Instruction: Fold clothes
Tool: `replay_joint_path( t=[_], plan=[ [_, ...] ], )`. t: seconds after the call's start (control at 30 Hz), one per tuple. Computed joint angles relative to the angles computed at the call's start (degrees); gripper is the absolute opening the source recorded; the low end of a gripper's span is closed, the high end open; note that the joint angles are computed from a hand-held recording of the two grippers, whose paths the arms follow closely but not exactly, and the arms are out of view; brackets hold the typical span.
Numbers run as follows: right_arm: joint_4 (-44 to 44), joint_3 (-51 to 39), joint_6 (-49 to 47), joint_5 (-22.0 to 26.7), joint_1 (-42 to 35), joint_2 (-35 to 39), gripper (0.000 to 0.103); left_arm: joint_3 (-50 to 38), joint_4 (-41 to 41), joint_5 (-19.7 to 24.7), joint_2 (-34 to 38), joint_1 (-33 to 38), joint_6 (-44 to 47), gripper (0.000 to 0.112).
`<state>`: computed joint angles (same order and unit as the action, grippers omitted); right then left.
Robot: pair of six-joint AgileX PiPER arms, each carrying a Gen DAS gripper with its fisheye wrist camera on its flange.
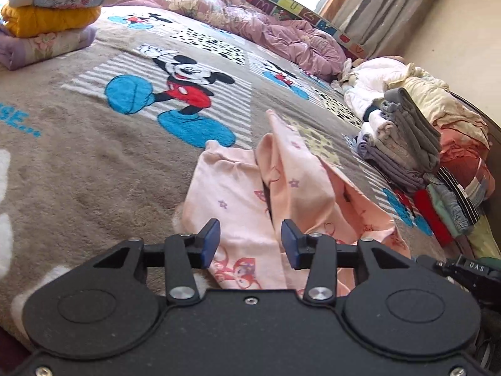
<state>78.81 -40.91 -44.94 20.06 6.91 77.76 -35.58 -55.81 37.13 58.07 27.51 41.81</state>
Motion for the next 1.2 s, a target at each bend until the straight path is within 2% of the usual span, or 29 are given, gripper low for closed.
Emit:
replay_joint_path(
  t=[0.07, 0.1, 0.13, 0.2, 0.23, 0.27, 0.4, 0.47, 0.5, 0.53, 0.57, 0.6, 0.67, 0.73, 0.83, 0.93, 1.0, 1.07, 1.1, 1.13, 1.2],
  plan=[
    [-5.1, -4.6, 0.2, -0.8, 3.2, 2.1, 0.053, -1.2, 1.8, -2.5, 1.1, -4.2, -1.2, 0.048],
    [-8.2, -7.1, 0.8, -1.0, 4.6, 3.2, 0.061, -1.8, 3.9, -4.6, 2.0, -6.7, -2.8, 0.049],
    [-13.6, -10.0, 3.7, -0.9, 6.1, 4.4, 0.064, -2.5, 7.7, -7.4, 2.9, -9.7, -5.9, 0.051],
    [-25.1, -17.2, 8.8, -0.2, 9.5, 8.6, 0.065, -3.5, 14.7, -11.6, 5.0, -13.2, -12.8, 0.054],
    [-30.8, -20.2, 12.5, -0.4, 11.0, 10.8, 0.065, -4.2, 15.3, -12.4, 6.7, -13.4, -13.8, 0.055],
    [-36.6, -23.0, 16.4, -0.5, 12.4, 12.9, 0.065, -4.9, 14.5, -12.6, 8.2, -13.1, -13.3, 0.055],
    [-58.4, -34.9, 31.2, 2.0, 16.8, 21.6, 0.064, -7.8, 2.3, -9.7, 12.6, -11.8, -0.2, 0.061],
    [-61.2, -38.6, 32.4, 3.1, 16.9, 25.1, 0.063, -9.5, -2.4, -9.6, 15.0, -13.0, 4.8, 0.064],
    [-61.7, -40.8, 32.3, 3.7, 16.7, 27.2, 0.056, -10.5, -4.2, -9.8, 16.7, -13.7, 6.3, 0.064],
    [-60.6, -42.3, 31.3, 4.4, 16.1, 28.6, 0.050, -11.8, -5.1, -10.0, 18.6, -14.5, 6.6, 0.064],
    [-57.2, -43.2, 28.9, 5.1, 14.9, 29.8, 0.033, -13.2, -5.6, -10.5, 20.7, -15.5, 6.4, 0.064],
    [-53.5, -44.0, 26.5, 5.9, 13.6, 31.1, 0.023, -14.5, -5.2, -11.6, 23.0, -16.5, 5.4, 0.064],
    [-45.6, -43.8, 21.6, 6.4, 11.1, 32.0, 0.017, -17.6, -0.2, -14.4, 27.3, -18.1, -0.2, 0.063],
    [-35.5, -42.1, 14.5, 6.3, 8.9, 32.0, 0.014, -21.7, 5.0, -13.0, 31.2, -17.3, -5.0, 0.020],
    [-22.5, -40.0, 5.4, 6.0, 6.1, 30.8, 0.010, -26.0, 3.2, -11.8, 32.7, -15.8, 0.9, 0.013],
    [-7.0, -38.9, -3.8, 6.0, 3.2, 29.0, 0.009, -29.1, -2.9, -11.4, 32.2, -13.4, 9.2, 0.011],
    [0.1, -39.0, -6.5, 6.0, 1.5, 28.2, 0.009, -31.7, -2.2, -11.4, 31.6, -12.0, 7.3, 0.011],
    [-0.2, -40.6, -2.4, 6.0, 0.3, 28.7, 0.010, -35.9, 7.3, -11.0, 34.0, -11.3, -2.8, 0.021],
    [-3.2, -41.6, 0.9, 6.6, 0.1, 29.6, 0.016, -38.4, 12.9, -8.6, 35.8, -10.5, -8.5, 0.056],
    [-8.2, -43.0, 6.0, 7.7, 0.0, 30.8, 0.018, -38.9, 16.5, -7.9, 36.2, -10.2, -12.5, 0.070],
    [-16.1, -45.9, 13.8, 10.2, -0.3, 33.3, 0.036, -33.9, 17.1, -10.9, 33.0, -9.2, -13.7, 0.073]
  ],
)
